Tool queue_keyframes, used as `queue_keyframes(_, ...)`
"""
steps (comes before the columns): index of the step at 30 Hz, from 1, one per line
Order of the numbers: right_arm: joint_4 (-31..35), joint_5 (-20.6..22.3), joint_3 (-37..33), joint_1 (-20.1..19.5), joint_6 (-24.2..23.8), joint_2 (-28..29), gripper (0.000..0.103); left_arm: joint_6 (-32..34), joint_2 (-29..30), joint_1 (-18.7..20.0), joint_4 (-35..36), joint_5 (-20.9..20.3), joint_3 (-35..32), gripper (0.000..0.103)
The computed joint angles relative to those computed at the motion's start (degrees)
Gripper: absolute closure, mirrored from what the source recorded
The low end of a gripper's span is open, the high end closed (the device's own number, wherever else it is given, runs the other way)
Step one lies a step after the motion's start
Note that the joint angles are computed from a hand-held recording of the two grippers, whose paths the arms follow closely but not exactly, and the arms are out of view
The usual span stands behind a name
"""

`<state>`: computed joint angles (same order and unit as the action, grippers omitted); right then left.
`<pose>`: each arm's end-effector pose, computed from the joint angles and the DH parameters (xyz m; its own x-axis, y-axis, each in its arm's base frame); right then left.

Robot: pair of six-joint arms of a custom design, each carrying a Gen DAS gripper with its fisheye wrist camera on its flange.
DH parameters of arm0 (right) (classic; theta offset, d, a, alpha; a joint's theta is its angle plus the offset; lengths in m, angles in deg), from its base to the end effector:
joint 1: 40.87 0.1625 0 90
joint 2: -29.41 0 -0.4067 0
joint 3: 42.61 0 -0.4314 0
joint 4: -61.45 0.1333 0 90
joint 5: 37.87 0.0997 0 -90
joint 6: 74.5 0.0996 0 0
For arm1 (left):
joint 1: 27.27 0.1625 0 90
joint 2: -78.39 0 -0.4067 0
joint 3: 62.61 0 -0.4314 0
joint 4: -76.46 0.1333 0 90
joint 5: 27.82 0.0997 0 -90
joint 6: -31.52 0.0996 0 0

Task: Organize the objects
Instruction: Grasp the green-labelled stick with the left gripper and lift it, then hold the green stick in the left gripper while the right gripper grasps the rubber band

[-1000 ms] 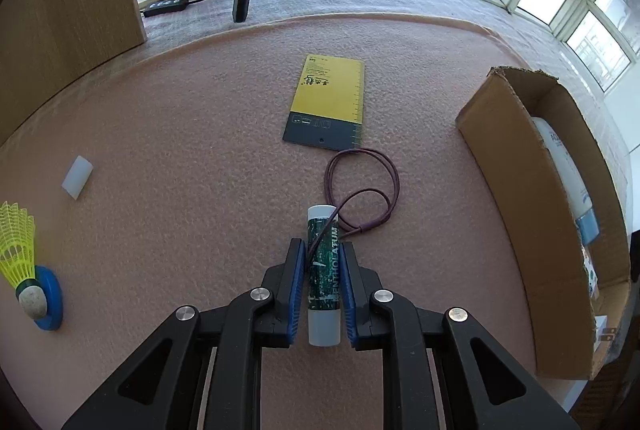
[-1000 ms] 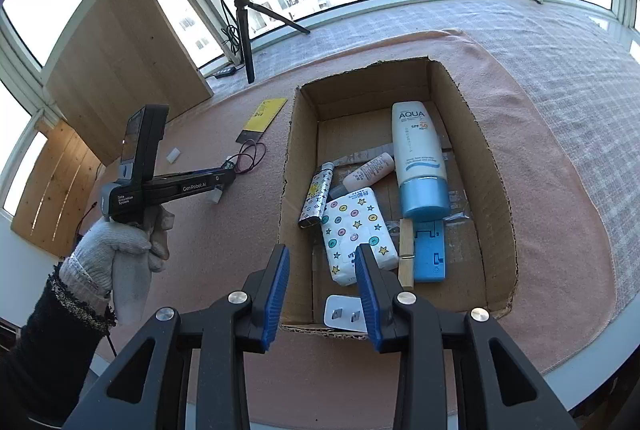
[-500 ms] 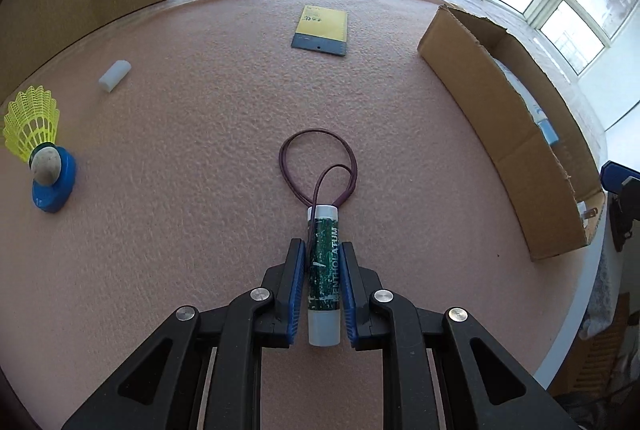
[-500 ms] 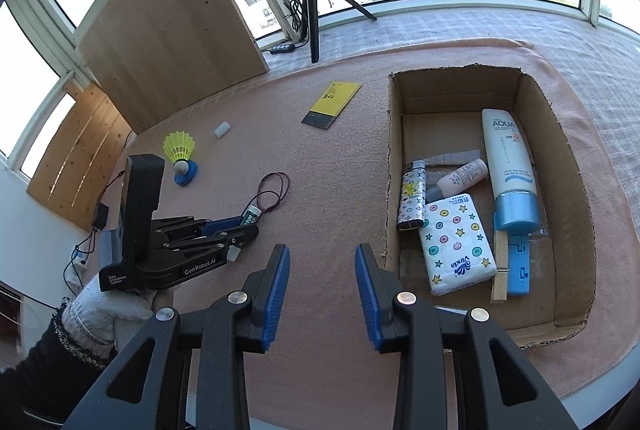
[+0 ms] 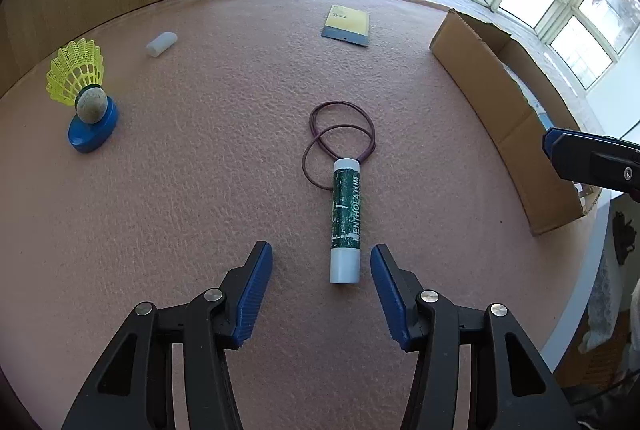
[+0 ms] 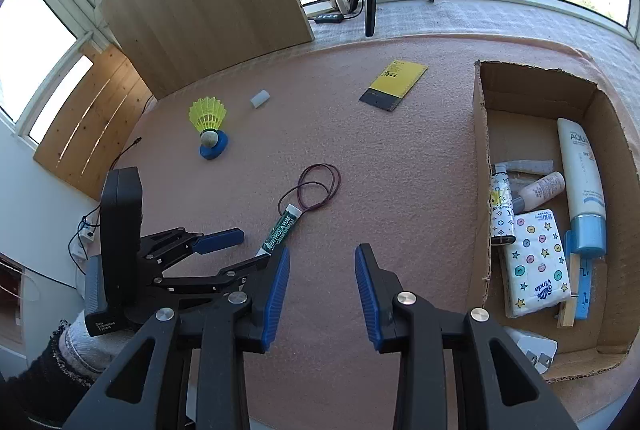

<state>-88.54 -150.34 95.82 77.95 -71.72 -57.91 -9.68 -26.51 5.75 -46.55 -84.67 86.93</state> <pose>0.2775 -0.3068 0.1574 -0.8602 -0.3513 0.3697 -0.4351 0.8837 -0.1725 -0.1352 -0.3118 0.1506 -0.8147 0.2218 -0.5358 0.3783 0.9036 -0.2011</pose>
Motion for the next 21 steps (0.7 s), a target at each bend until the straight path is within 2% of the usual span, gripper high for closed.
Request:
queue_keyframes(4,-0.6,0.9,-2.0,-1.2,-0.1,3.6,0.072,0.9,3.4,0.6,-3.3,0.2,-0.9,0.048)
queue_keyframes(5,-0.6,0.9,-2.6,-1.4,0.1,4.7,0.072,1.2,4.6,0.9,-3.9,0.3,-1.3,0.053)
queue_keyframes(6,-0.5,1.0,-3.3,-1.7,0.2,5.8,0.072,1.1,5.2,1.0,-3.6,0.3,-1.6,0.063)
queue_keyframes(12,0.9,-0.1,-7.8,-3.0,0.0,13.2,0.072,0.9,5.2,1.7,-1.8,1.9,-2.2,0.086)
queue_keyframes(15,2.5,-1.5,-10.2,-3.4,0.3,16.9,0.072,-0.3,2.4,2.3,0.1,3.0,-1.5,0.086)
queue_keyframes(21,4.5,-6.8,-14.3,-2.1,-2.5,23.3,0.072,-2.3,-3.1,3.4,4.2,4.5,-0.7,0.086)
